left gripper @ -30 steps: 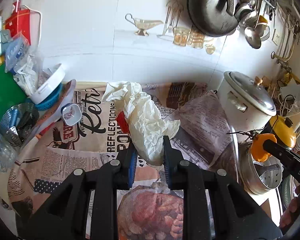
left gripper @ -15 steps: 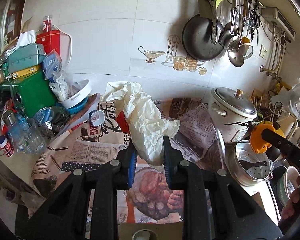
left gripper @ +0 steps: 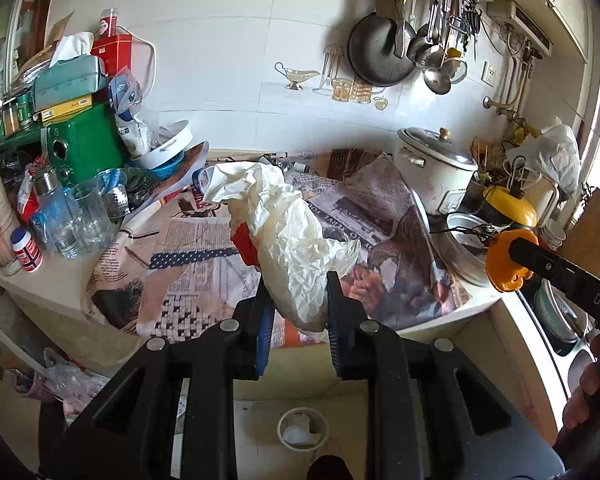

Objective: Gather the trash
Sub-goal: 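Lift the tissue and orange off the counter and carry both down over the bin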

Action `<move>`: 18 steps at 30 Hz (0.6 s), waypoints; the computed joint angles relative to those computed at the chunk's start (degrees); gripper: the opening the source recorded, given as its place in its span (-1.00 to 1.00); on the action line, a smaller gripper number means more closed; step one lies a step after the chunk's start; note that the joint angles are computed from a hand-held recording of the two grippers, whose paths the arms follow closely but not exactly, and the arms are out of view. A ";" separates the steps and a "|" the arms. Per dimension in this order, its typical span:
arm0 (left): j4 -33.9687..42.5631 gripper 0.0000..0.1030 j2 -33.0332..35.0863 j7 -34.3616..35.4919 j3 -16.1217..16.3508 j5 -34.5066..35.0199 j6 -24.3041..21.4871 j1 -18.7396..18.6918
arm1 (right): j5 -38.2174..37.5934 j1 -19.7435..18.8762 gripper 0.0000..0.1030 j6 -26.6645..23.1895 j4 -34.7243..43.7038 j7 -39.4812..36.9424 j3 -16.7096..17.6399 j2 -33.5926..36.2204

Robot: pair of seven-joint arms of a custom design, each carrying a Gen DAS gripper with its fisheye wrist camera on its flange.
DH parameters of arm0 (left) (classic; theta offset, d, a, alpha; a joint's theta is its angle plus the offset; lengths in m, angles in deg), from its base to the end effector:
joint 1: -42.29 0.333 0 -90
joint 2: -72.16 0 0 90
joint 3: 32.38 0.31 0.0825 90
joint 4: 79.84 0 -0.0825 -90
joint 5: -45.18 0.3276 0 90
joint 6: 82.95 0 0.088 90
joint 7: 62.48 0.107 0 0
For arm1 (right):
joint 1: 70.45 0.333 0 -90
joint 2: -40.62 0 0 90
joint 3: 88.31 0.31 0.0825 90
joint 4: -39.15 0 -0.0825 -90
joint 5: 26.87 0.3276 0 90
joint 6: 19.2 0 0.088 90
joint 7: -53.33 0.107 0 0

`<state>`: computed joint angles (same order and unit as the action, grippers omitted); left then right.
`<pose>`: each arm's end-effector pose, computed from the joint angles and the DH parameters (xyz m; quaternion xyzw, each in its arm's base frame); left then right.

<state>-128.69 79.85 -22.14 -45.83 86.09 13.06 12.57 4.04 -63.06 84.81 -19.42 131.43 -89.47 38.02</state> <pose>0.3998 -0.2634 0.8712 -0.7208 0.5236 -0.3243 0.3180 0.4185 0.0878 0.9018 -0.7398 0.4792 -0.1144 0.4582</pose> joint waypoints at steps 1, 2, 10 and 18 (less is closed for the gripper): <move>-3.75 -0.55 -2.50 -0.64 -0.06 -0.39 0.41 0.17 | -0.35 0.21 -0.88 0.50 -2.98 0.04 0.31 -2.22; -6.90 -0.55 -4.68 -1.19 -0.53 -0.73 0.42 0.57 | -0.82 0.54 -0.88 0.64 -5.32 0.21 0.55 -4.06; -21.06 -0.55 -14.38 -3.74 -4.90 -8.33 1.41 6.16 | -3.90 3.16 -0.88 -2.41 -12.26 1.78 1.20 -10.18; -36.45 -0.55 -19.40 -8.00 -5.32 -18.22 7.38 9.54 | -4.67 3.91 -0.88 -3.33 -24.26 -0.67 0.64 -14.96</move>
<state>-165.14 60.45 -30.14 -51.15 67.87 20.44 22.11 -0.62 -59.15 81.48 -43.68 130.76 -88.83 23.06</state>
